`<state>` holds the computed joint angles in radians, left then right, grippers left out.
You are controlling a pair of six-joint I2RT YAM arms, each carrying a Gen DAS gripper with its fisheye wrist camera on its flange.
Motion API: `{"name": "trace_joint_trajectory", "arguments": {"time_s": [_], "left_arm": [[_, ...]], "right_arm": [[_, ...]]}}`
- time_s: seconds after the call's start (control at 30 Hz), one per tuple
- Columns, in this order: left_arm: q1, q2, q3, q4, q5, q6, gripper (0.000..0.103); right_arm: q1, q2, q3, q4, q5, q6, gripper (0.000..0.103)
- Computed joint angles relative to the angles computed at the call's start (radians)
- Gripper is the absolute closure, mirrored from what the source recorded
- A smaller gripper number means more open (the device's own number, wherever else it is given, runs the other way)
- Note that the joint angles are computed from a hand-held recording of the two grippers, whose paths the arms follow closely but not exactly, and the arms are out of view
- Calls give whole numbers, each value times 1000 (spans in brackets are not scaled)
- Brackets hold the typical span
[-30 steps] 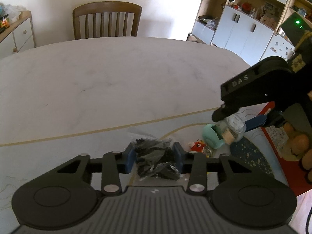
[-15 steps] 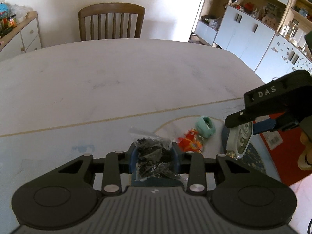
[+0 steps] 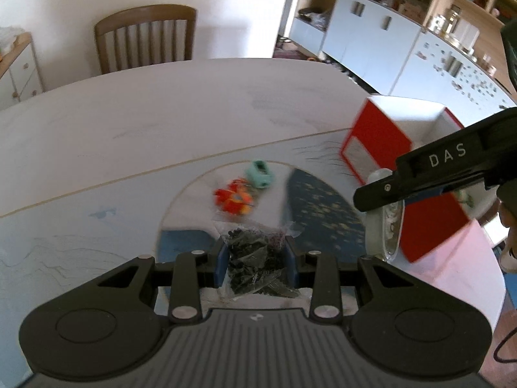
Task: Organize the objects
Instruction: 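Carry black bag with left tool while right tool carries tape roller into box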
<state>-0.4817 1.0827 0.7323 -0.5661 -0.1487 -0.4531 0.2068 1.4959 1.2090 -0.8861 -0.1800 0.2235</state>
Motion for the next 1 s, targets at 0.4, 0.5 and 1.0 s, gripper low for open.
{"name": "trace_joint_trajectory", "arguments": {"time_s": [0.4, 0.5, 1.0], "left_arm": [[-306, 81, 209, -112, -195, -106, 69], [-362, 147, 269, -111, -227, -124, 69], [-480, 528, 639, -128, -293, -150, 68]], "right_arm": [[-197, -162, 11, -107, -67, -307, 50], [-289, -159, 21, -111, -84, -394, 50], [-691, 6, 168, -100, -201, -699, 50]]}}
